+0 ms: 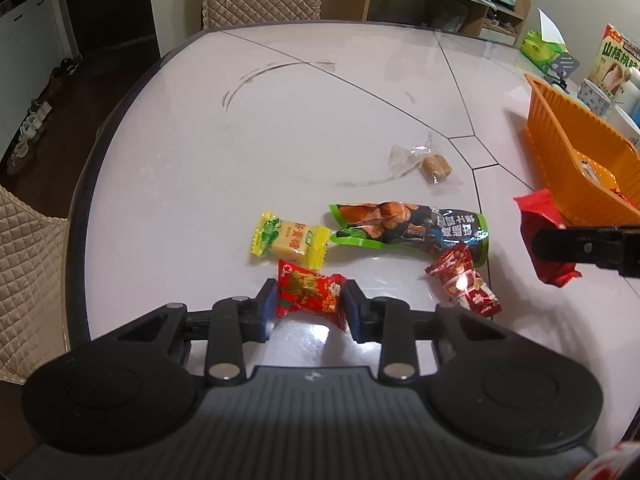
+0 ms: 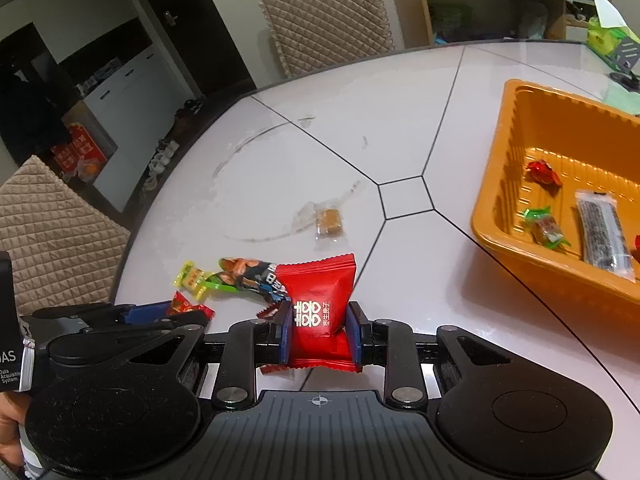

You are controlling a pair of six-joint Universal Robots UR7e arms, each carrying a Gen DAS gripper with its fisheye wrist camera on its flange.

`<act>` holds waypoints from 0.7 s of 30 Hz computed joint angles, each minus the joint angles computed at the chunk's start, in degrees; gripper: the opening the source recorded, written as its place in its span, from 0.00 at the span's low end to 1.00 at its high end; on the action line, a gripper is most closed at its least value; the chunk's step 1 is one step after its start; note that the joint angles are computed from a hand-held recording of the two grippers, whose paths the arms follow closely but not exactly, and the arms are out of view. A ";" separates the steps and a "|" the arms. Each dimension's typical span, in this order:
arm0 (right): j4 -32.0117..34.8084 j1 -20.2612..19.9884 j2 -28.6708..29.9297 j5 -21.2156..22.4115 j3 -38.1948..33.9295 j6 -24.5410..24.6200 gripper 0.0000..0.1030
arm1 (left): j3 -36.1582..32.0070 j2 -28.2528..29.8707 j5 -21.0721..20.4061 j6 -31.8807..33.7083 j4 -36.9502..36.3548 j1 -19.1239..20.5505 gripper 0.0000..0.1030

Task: Organize snacks
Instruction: 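Grasp a red candy with the left tool while the right tool grasps the large red packet, then carry both red snacks over the orange tray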

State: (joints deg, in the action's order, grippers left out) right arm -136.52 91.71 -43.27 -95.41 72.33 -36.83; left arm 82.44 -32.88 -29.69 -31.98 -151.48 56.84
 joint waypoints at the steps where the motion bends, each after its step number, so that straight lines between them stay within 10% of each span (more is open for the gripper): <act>1: 0.02 -0.15 -0.18 0.00 0.11 -0.08 0.27 | -0.08 0.07 0.12 -0.11 0.10 -0.07 0.29; 21: -1.21 -2.03 -4.71 1.17 3.25 -0.17 0.27 | -0.74 0.65 -1.13 1.15 -1.33 -3.99 0.23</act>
State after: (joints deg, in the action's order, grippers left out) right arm -137.73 89.68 -47.98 -94.24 75.58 -37.00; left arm 81.70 -32.24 -30.82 -30.82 -152.81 52.85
